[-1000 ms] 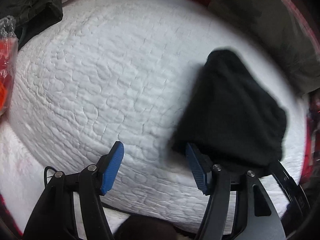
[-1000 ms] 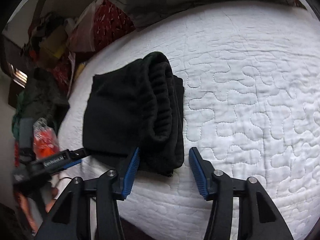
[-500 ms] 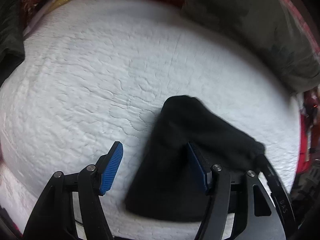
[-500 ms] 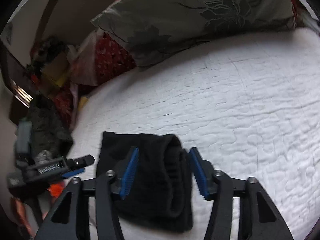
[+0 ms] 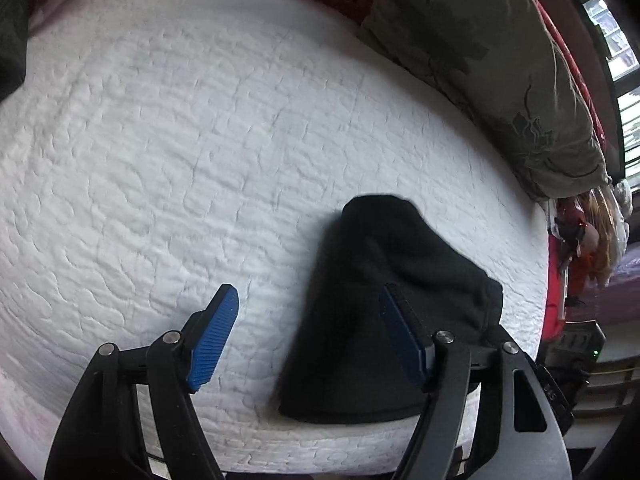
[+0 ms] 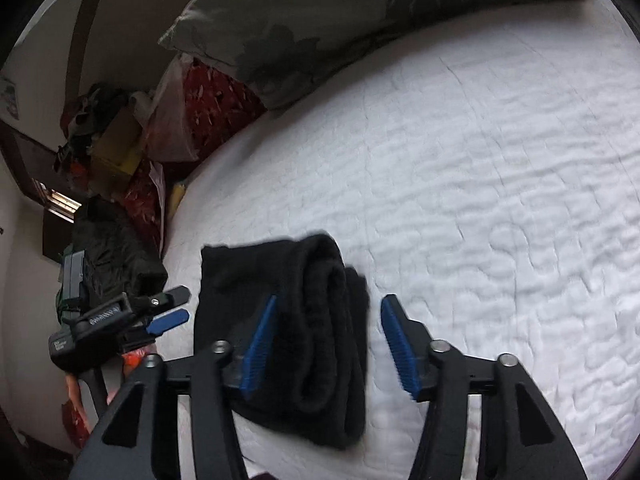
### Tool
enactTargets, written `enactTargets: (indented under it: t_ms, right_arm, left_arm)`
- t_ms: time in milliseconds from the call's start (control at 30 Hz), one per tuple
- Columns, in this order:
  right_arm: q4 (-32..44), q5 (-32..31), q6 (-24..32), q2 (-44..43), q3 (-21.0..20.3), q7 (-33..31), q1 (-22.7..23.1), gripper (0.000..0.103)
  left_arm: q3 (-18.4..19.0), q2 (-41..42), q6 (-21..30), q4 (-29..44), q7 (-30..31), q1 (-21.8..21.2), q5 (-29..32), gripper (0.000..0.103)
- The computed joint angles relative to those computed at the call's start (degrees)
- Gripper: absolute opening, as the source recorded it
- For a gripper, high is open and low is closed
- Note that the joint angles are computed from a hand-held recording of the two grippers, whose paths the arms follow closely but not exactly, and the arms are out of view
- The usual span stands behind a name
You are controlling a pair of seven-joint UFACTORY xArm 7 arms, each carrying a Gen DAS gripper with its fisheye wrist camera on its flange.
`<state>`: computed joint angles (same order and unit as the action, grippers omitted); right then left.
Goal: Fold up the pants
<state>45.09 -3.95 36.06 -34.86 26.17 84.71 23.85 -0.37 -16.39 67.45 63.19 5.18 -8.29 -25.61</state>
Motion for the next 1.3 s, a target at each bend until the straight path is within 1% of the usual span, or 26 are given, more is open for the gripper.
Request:
enactTargets:
  t_ms: [100, 167, 233, 267, 333, 400, 500, 600, 633, 667, 700, 733, 767, 800, 833, 867, 933, 967, 1067, 1100, 1200, 1233, 1267, 1300]
  right_arm:
    - [-1.10, 0.32, 0.01, -0.43, 0.54, 1.15, 0.20, 0.064]
    - [-1.64, 1.22, -1.74, 0.60, 0.16, 1.60, 0.68, 0.064]
    - [-1.30, 1.42, -3.02, 1.91, 0.40, 2.46, 0.63, 0.067]
    - [-1.40, 1.84, -4.16, 2.75, 0.08, 2.43, 1.05, 0.070]
    - [-1.25, 1.69, -5.32, 3.94, 0.19, 2.74, 1.26, 0.073]
    - [0.03, 0.59, -5.55, 5.59, 0.60, 2.46, 1.16, 0.074]
    - [0.51, 0.63, -7.18, 7.16, -0.42, 0.58, 2.78, 0.075]
    - [0.44, 1.72, -8.14, 8.63, -2.04, -3.62, 5.48, 0.077]
    - [-0.15, 1.71, -9.24, 8.56, -2.18, -4.12, 5.57, 0.077]
    - [-1.31, 2.18, -11.01, 8.11, -2.50, -4.18, 5.72, 0.077]
    - [-2.94, 2.90, -13.51, 7.31, -2.61, -3.34, 5.60, 0.075]
    - [-4.59, 3.55, -15.65, 6.12, -2.34, -1.76, 5.16, 0.072]
    - [-5.48, 3.98, -16.51, 5.32, -1.93, -0.30, 4.56, 0.058]
    - [-5.37, 4.33, -15.14, 5.03, -1.94, 0.19, 4.45, 0.046]
    - [-5.05, 4.36, -14.09, 5.04, -2.00, 0.08, 4.47, 0.044]
    - [-5.37, 4.53, -14.01, 4.49, -2.21, -0.13, 4.76, 0.040]
    - [-4.75, 4.12, -12.92, 3.80, -1.69, -0.10, 4.55, 0.037]
    - [-4.47, 3.94, -12.31, 3.35, -1.44, -0.01, 4.45, 0.037]
    - [-4.55, 4.17, -11.67, 0.84, -1.30, 0.33, 4.71, 0.036]
    - [-5.30, 4.77, -11.78, -0.76, -1.40, 0.75, 5.11, 0.036]
    - [-8.49, 6.90, -11.07, -5.96, -2.03, 1.69, 6.46, 0.036]
    - [-9.42, 7.53, -9.99, -7.24, -2.24, 1.68, 7.01, 0.037]
    - [-10.15, 8.31, -8.02, -8.10, -2.39, 1.76, 7.67, 0.039]
    - [-10.51, 9.29, -7.32, -7.79, -3.03, 1.15, 8.58, 0.041]
  left_arm:
    - [0.26, 0.03, 2.78, -0.03, 1.58, -0.32, 0.02, 0.073]
    - [0.19, 1.48, 4.17, 0.72, 3.77, -0.95, -1.09, 0.073]
    - [-0.60, 1.83, 5.46, 0.85, 4.42, -1.46, -1.38, 0.077]
    - [-1.50, 1.48, 4.58, 0.18, 4.26, -1.89, -1.14, 0.084]
    - [-2.14, 0.47, 3.67, -0.93, 5.78, -2.38, 0.24, 0.085]
    - [-2.59, 1.19, 3.40, -0.43, 6.71, -2.99, 1.07, 0.089]
    - [-3.01, 1.15, 2.17, -0.92, 8.68, -3.88, 1.27, 0.091]
    - [-2.74, 0.94, 1.64, -1.25, 10.03, -4.68, -1.19, 0.091]
    - [-2.99, 0.12, 0.76, -2.09, 10.08, -4.80, -1.06, 0.090]
    - [-3.10, -0.45, 0.22, -2.69, 9.96, -4.87, -0.88, 0.084]
    - [-3.05, -0.62, -0.01, -2.87, 9.55, -5.03, -1.38, 0.073]
    - [-3.17, -0.48, -0.21, -2.85, 8.39, -5.25, -2.17, 0.069]
    - [-2.78, -0.51, 0.12, -2.68, 7.25, -5.19, -3.18, 0.059]
    - [-1.78, -0.56, 1.27, -2.43, 7.53, -4.93, -4.06, 0.046]
    - [-0.77, -0.44, 2.75, -2.12, 7.89, -4.68, -5.50, 0.041]
    - [-0.17, -0.57, 4.02, -2.11, 7.68, -4.46, -7.08, 0.037]
    - [0.02, -2.21, 5.55, -3.28, 7.38, -4.15, -8.35, 0.035]
    - [0.01, -3.24, 6.32, -4.01, 7.33, -4.26, -9.13, 0.035]
    - [1.04, -6.42, 10.67, -6.41, 8.28, -4.80, -12.42, 0.035]
    - [1.03, -7.64, 10.96, -7.51, 8.36, -4.74, -12.73, 0.035]
    - [-1.87, -9.78, 7.88, -9.68, 5.85, -4.64, -9.10, 0.036]
    - [-2.88, -10.11, 6.71, -10.18, 4.86, -4.88, -7.51, 0.039]
    - [-3.59, -10.52, 5.86, -10.49, 3.93, -5.14, -5.94, 0.041]
    - [-3.96, -11.46, 4.62, -11.20, 3.15, -5.50, -5.28, 0.043]
